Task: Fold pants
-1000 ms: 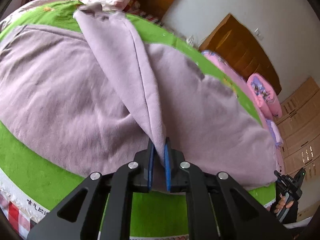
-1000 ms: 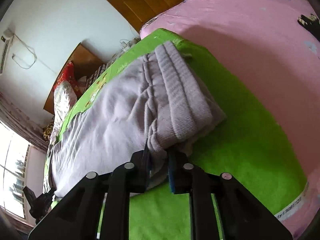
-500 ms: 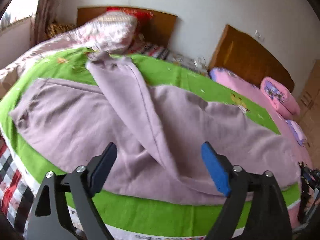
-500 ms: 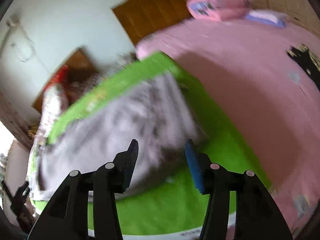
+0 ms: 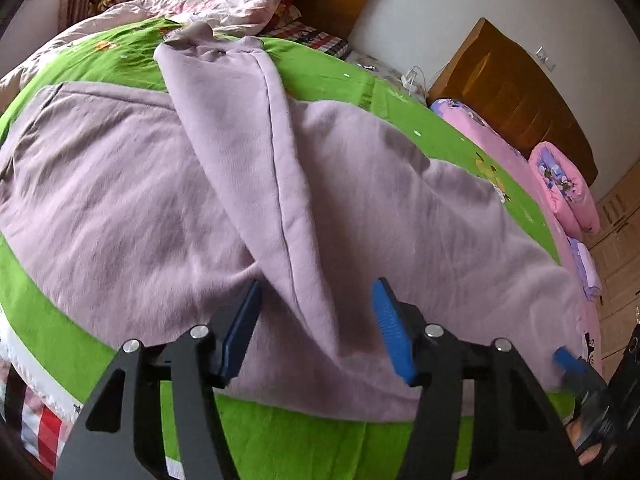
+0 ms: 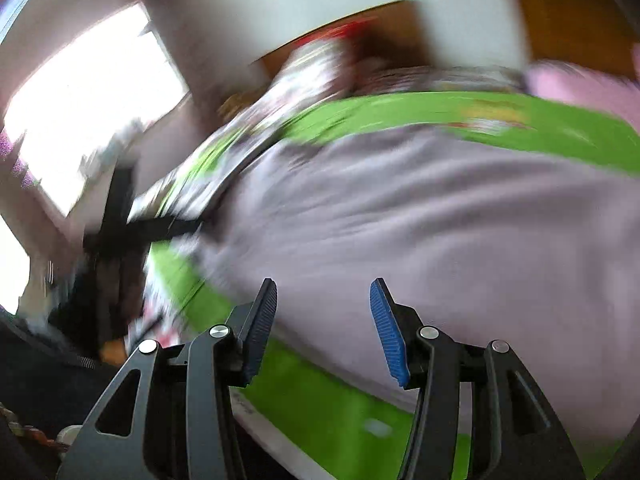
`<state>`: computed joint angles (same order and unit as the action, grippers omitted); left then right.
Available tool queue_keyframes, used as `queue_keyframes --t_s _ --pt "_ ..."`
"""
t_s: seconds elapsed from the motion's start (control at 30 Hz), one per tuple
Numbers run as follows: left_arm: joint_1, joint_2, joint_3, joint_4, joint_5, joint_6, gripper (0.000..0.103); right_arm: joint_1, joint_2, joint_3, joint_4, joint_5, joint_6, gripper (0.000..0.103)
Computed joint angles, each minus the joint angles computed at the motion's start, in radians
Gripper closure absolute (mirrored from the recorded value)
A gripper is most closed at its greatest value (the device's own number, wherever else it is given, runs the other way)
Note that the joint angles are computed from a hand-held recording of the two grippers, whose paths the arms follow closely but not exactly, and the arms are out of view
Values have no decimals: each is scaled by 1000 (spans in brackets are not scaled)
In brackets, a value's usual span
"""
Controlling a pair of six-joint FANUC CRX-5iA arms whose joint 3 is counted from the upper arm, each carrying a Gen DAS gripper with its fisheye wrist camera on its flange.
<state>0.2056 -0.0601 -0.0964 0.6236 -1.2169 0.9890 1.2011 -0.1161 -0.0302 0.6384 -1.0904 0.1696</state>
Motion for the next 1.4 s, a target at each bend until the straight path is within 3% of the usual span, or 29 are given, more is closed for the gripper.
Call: queue_keyframes --t_s 0.07,0.13,0.23,0.3,0.47,0.53,0.57,0.6,0.77,0.87,1.0,1.13,1.23,1.27,1.3,1.37,1.4 --pt "-16 6 14 -10 8 7 48 -8 79 91 -69 28 180 53" --pt "-41 19 42 -55 11 28 56 -7 127 145 -105 29 282 54" --pt "-58 31 62 -98 23 47 77 -27 196 225 -172 20 443 61" --pt "-41 33 54 -56 16 33 92 -36 232 263 -190 -10 491 70" --pt "4 20 30 88 0 6 95 -37 253 282 -171 -20 486 74" --pt "11 28 37 117 -20 6 95 -23 269 293 -133 -72 500 77" --pt "11 29 40 116 -20 6 95 -25 278 300 -124 -82 505 82" --pt "11 30 42 109 -21 9 95 -25 279 298 -116 -86 497 95" --pt "44 -7 28 92 -40 2 96 15 246 281 -32 -89 507 95" --pt "50 -18 18 43 -49 10 96 0 241 278 -90 -77 529 95" --pt "27 -33 -11 -51 -5 37 96 -20 269 297 -159 -96 572 94" --pt "25 -29 -15 -55 12 22 95 -39 257 307 -215 -78 597 84" --pt "20 -27 -3 -73 6 46 92 -40 252 303 -229 -70 603 75" --pt "20 -23 4 -79 4 67 86 -41 248 311 -250 -72 609 71" --pt "7 -30 24 -132 14 116 64 -51 230 309 -294 -48 608 63" --pt "-55 -94 53 -343 163 268 29 -49 157 239 -302 48 555 59" --pt "-84 -115 60 -398 224 307 28 -43 100 175 -234 83 462 59"
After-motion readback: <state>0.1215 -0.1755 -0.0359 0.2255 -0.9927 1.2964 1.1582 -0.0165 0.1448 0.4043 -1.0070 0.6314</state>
